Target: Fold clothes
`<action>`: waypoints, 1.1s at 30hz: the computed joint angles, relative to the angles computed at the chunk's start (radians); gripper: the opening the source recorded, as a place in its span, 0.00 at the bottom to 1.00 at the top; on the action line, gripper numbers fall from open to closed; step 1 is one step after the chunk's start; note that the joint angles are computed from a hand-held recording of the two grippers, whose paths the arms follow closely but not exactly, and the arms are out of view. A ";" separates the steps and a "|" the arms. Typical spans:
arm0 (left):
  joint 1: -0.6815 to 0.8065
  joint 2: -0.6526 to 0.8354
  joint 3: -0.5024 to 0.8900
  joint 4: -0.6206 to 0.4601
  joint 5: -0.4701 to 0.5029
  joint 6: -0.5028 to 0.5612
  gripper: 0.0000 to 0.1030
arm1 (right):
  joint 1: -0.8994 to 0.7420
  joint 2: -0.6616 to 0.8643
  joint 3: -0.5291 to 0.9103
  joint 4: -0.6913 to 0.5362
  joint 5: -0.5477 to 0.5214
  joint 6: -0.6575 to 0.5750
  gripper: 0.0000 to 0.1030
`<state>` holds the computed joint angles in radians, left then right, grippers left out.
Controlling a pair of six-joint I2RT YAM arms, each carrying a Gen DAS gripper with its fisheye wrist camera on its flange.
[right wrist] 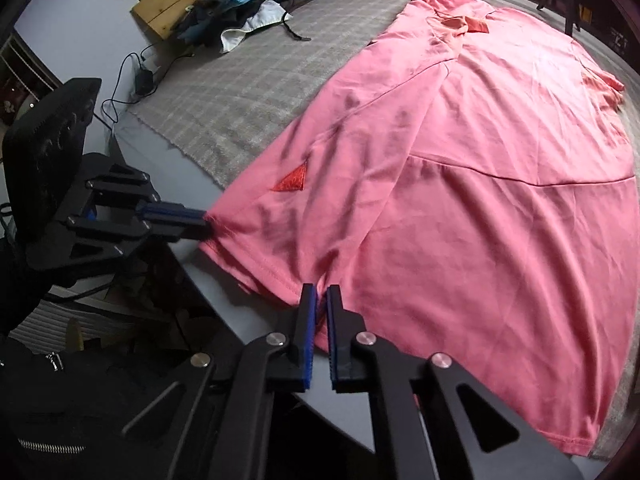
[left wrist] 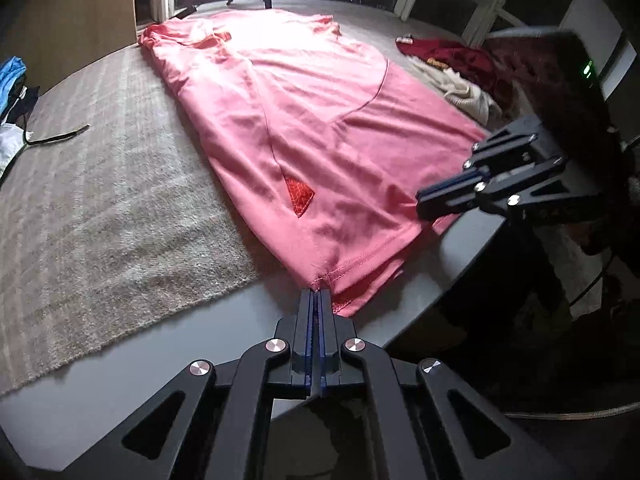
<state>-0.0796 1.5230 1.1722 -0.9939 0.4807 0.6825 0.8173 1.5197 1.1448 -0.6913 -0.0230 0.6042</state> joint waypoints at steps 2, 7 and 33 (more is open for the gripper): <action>0.019 -0.014 0.004 -0.018 0.011 0.007 0.01 | -0.003 -0.025 -0.017 0.001 -0.009 0.004 0.04; 0.044 -0.049 -0.032 -0.040 0.035 -0.001 0.01 | 0.003 -0.058 -0.051 0.001 -0.021 0.005 0.03; -0.139 -0.025 0.198 -0.100 0.025 -0.117 0.09 | -0.542 -0.514 -0.142 -0.372 -0.008 -0.120 0.25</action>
